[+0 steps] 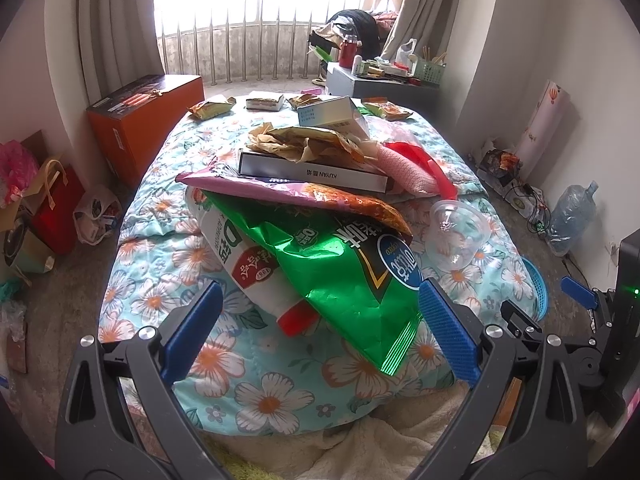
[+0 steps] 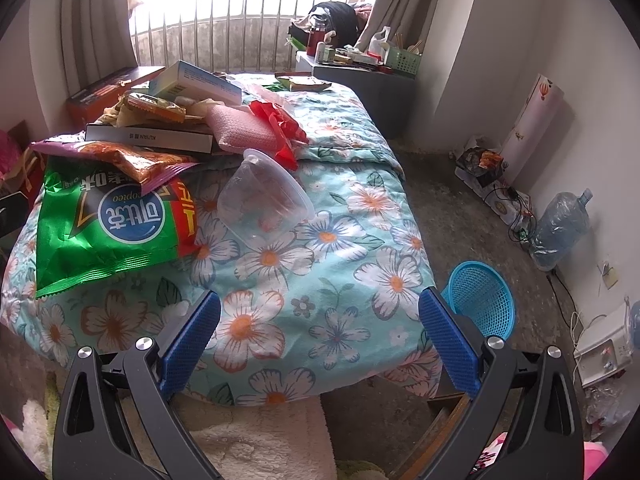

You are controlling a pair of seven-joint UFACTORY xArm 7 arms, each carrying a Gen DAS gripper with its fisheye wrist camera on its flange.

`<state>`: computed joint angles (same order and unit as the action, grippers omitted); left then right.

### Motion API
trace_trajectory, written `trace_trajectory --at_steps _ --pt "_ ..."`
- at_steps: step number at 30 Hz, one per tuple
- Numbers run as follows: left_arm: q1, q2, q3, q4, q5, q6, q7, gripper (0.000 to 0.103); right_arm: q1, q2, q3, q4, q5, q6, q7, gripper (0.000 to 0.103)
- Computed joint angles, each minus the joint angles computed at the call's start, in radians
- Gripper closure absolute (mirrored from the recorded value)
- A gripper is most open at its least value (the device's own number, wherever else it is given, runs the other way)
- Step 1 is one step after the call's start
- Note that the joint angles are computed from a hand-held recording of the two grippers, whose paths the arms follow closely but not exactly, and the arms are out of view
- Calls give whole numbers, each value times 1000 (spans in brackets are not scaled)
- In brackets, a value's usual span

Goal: Collect trash
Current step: 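Grasp the clear cup rim with the right tool while the left tool reaches the plastic bag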

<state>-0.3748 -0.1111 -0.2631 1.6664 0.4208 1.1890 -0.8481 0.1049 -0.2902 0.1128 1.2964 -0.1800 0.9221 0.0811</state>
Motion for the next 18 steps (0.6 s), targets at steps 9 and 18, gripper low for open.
trace_trajectory --at_steps 9,18 --pt "6 -16 5 -22 8 -27 -1 9 7 -10 -30 -9 67 -34 -29 6" --pt "78 -103 41 -157 -48 -301 34 9 24 16 -153 27 389 -127 -164 7"
